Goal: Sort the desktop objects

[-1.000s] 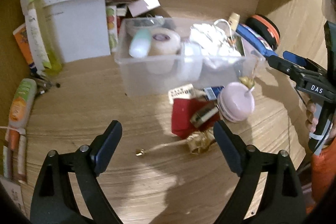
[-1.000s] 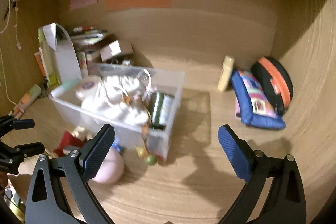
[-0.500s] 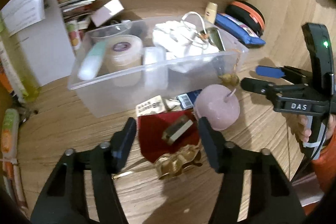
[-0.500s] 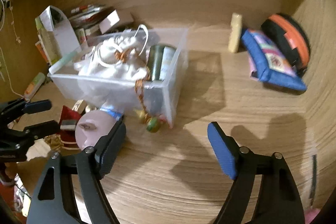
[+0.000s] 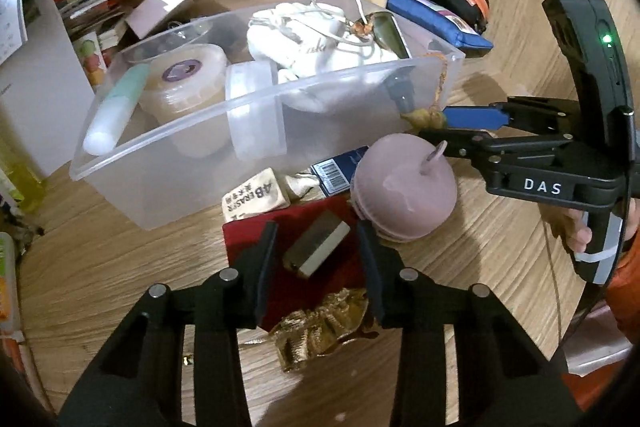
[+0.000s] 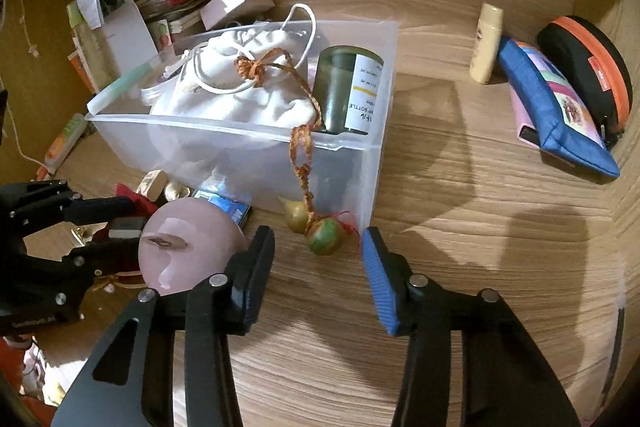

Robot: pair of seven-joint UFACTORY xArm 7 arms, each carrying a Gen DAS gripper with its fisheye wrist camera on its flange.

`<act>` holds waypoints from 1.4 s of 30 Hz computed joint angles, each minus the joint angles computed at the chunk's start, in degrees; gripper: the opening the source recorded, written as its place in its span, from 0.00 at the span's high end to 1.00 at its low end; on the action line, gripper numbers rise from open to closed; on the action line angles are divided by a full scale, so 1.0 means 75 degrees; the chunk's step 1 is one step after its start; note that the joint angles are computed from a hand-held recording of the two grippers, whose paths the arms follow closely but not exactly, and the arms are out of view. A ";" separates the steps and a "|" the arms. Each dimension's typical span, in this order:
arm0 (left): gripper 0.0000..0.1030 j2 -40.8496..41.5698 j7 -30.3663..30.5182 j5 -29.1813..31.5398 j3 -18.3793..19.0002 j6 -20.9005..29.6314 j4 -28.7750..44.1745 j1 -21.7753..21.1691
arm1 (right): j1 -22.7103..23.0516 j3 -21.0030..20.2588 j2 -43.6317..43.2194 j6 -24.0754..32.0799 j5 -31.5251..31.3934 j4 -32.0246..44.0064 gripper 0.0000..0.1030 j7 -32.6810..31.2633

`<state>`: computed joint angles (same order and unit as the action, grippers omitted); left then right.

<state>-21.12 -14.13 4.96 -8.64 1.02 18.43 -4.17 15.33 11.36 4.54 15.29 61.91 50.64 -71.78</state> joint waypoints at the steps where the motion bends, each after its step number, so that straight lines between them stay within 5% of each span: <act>1: 0.75 0.0066 0.0083 -0.0078 0.0190 0.0003 0.0019 -0.0191 | 0.0002 0.0005 -0.0002 -0.0030 0.0015 -0.0007 0.62 -0.0018; 4: 0.83 0.0160 0.0311 -0.0327 0.0562 0.0059 0.0035 -0.0581 | -0.0024 -0.0020 -0.0034 0.0158 -0.0046 -0.0017 0.79 -0.0044; 9: 0.83 0.0127 0.0798 -0.0869 0.1237 0.0097 0.0034 -0.1203 | 0.0065 0.0016 0.0031 0.0000 -0.0284 -0.0011 0.79 0.0075; 17: 0.84 0.0176 0.0577 -0.0739 0.0485 0.0028 0.0038 -0.0522 | 0.0235 0.0283 0.0113 -0.0437 -0.0362 0.0024 0.79 -0.0044; 25: 0.85 -0.0119 0.0384 -0.0784 0.0660 -0.0310 -0.0231 -0.0537 | 0.0357 0.0376 -0.0204 -0.0424 0.0646 -0.0120 0.83 -0.0912; 42: 0.85 -0.1370 0.0370 -0.1033 0.1119 -0.0337 -0.0603 -0.0595 | 0.0903 -0.0350 -0.1187 0.0088 0.2042 -0.0399 0.83 -0.2119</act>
<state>-31.40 -11.35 -2.79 -0.24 -1.51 13.91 -8.63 22.10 8.74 -4.36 15.95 77.23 47.64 -87.67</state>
